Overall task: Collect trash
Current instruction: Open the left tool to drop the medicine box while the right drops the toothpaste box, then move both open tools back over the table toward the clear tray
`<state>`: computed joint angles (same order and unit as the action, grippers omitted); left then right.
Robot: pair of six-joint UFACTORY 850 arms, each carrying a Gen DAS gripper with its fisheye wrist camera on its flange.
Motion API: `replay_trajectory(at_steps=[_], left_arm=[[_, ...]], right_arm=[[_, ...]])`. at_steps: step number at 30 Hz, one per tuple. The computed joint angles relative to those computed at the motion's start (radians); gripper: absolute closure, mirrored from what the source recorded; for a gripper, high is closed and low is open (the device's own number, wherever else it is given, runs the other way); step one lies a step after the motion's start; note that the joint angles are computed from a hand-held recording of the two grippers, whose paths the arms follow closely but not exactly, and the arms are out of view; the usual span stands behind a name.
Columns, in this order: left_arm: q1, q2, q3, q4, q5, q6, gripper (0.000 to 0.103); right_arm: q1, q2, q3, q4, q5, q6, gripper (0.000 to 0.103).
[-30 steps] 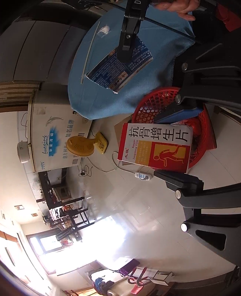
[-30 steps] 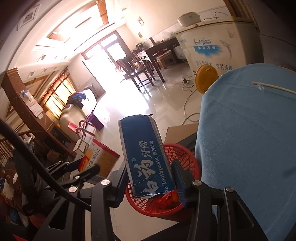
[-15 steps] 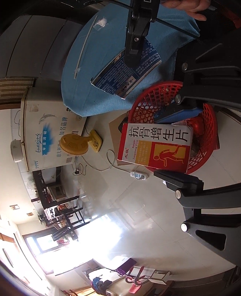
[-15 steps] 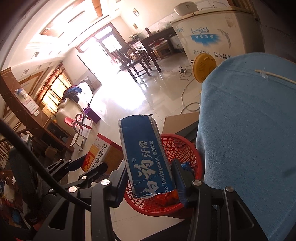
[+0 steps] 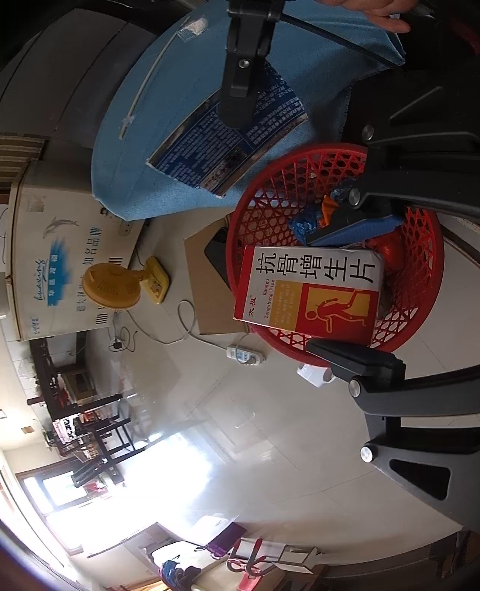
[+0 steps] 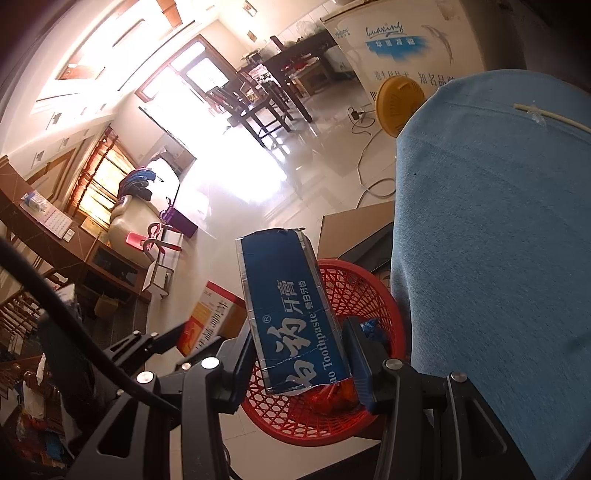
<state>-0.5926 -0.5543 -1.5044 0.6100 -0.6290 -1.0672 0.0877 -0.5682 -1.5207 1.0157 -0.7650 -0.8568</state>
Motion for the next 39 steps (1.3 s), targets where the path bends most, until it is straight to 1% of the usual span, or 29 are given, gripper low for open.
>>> replay_trajectory(at_steps=[3, 7, 10, 11, 15, 18, 22, 29, 34, 39], left_arm=[[0.012, -0.012, -0.011, -0.073, 0.005, 0.061, 0.052], [0.027, -0.022, -0.022, -0.155, 0.004, 0.124, 0.052], [0.033, -0.029, -0.033, -0.186, 0.002, 0.152, 0.051], [0.033, -0.031, -0.037, -0.187, -0.003, 0.155, 0.051], [0.046, -0.034, -0.048, -0.189, -0.017, 0.158, 0.051], [0.053, -0.039, -0.054, -0.181, -0.026, 0.134, 0.051], [0.057, -0.053, -0.077, -0.199, -0.036, 0.148, 0.051], [0.034, -0.099, -0.148, -0.256, -0.030, 0.249, 0.051], [0.010, -0.141, -0.229, -0.266, -0.048, 0.298, 0.051], [-0.018, -0.177, -0.301, -0.271, -0.066, 0.329, 0.050]], right_arm=[[0.004, -0.028, -0.030, -0.011, -0.013, 0.021, 0.053], [0.005, -0.070, -0.075, -0.029, -0.053, 0.062, 0.052], [0.003, -0.107, -0.119, -0.047, -0.113, 0.093, 0.049], [0.002, -0.113, -0.126, -0.050, -0.121, 0.099, 0.048], [-0.001, -0.120, -0.134, -0.063, -0.099, 0.109, 0.048], [-0.014, -0.121, -0.138, -0.053, -0.091, 0.109, 0.048], [-0.038, -0.117, -0.140, -0.030, -0.081, 0.111, 0.048], [-0.081, -0.105, -0.131, -0.003, -0.074, 0.122, 0.048], [-0.120, -0.076, -0.109, 0.045, -0.054, 0.096, 0.048], [-0.170, -0.035, -0.069, 0.089, -0.014, 0.065, 0.048]])
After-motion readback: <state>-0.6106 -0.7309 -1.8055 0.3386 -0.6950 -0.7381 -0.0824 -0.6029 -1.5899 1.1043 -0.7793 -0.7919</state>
